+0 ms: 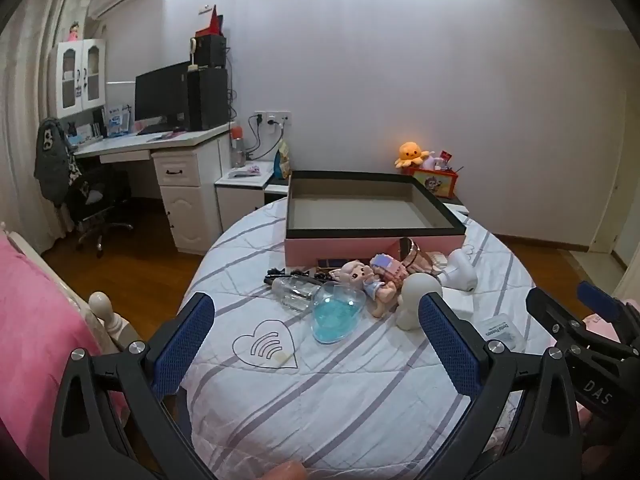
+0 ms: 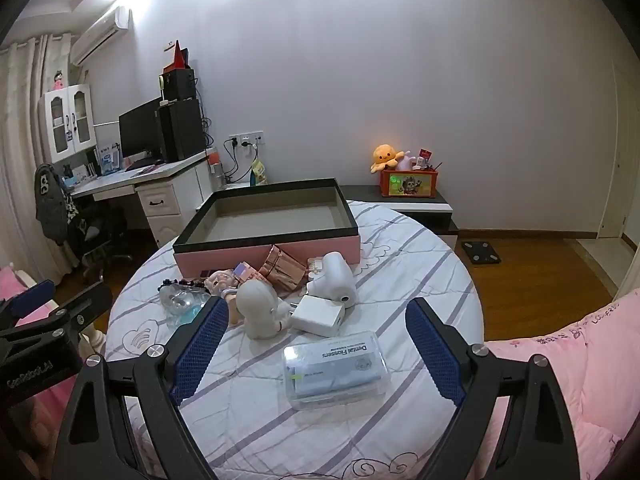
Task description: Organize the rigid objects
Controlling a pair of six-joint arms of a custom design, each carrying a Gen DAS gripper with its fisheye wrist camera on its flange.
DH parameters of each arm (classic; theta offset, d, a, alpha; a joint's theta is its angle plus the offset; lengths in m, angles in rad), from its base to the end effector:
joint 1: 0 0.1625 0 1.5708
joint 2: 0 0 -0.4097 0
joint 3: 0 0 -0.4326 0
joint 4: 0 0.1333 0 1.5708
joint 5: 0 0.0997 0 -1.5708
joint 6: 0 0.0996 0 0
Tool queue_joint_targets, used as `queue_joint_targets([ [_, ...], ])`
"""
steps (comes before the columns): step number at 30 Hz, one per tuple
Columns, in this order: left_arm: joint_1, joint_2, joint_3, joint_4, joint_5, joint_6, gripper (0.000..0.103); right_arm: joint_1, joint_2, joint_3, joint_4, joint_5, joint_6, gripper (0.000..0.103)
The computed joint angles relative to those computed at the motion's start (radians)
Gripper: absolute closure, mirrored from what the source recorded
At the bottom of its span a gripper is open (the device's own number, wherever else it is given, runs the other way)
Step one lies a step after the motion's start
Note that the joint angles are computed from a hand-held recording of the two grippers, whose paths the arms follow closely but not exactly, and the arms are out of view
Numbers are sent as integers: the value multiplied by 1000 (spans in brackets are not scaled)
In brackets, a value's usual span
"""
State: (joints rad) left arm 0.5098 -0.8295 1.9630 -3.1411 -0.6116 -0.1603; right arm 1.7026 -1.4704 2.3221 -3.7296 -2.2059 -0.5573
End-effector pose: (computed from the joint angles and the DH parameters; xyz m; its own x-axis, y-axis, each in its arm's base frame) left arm -0.3965 -0.4678 0.0632 -0.7013 0.2573 -0.6648 0.6878 0.4895 -0.5360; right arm 0.1300 -0.4159 0.3200 -0.7230 0.2554 0.6418 -0.4910 0.4636 -0.7376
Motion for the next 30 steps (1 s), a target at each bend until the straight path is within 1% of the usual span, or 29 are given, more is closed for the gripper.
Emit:
queue_joint_targets([
  [3, -7, 2, 19, -70, 10, 22, 0, 0, 1, 0, -1, 1, -1, 11],
  [5, -4, 3, 4, -21, 13, -2, 0, 0, 3, -1, -3, -1, 0, 11],
  [7, -3, -3, 15, -44, 7, 4, 0, 1, 4, -1, -3, 0, 1, 11],
  [10, -11, -1, 8, -38, 22, 6, 0, 8, 14, -4, -13, -6, -2, 11],
  [15, -14, -6, 8, -36, 9, 6, 0, 13, 5, -1, -10, -4, -5, 11],
  [23, -20, -6, 16, -64, 8, 22, 0, 13, 8, 0, -18, 3, -9, 11],
  [30, -22, -3, 21, -83, 13, 22, 0, 30, 21, -5, -38, -3, -24, 11],
])
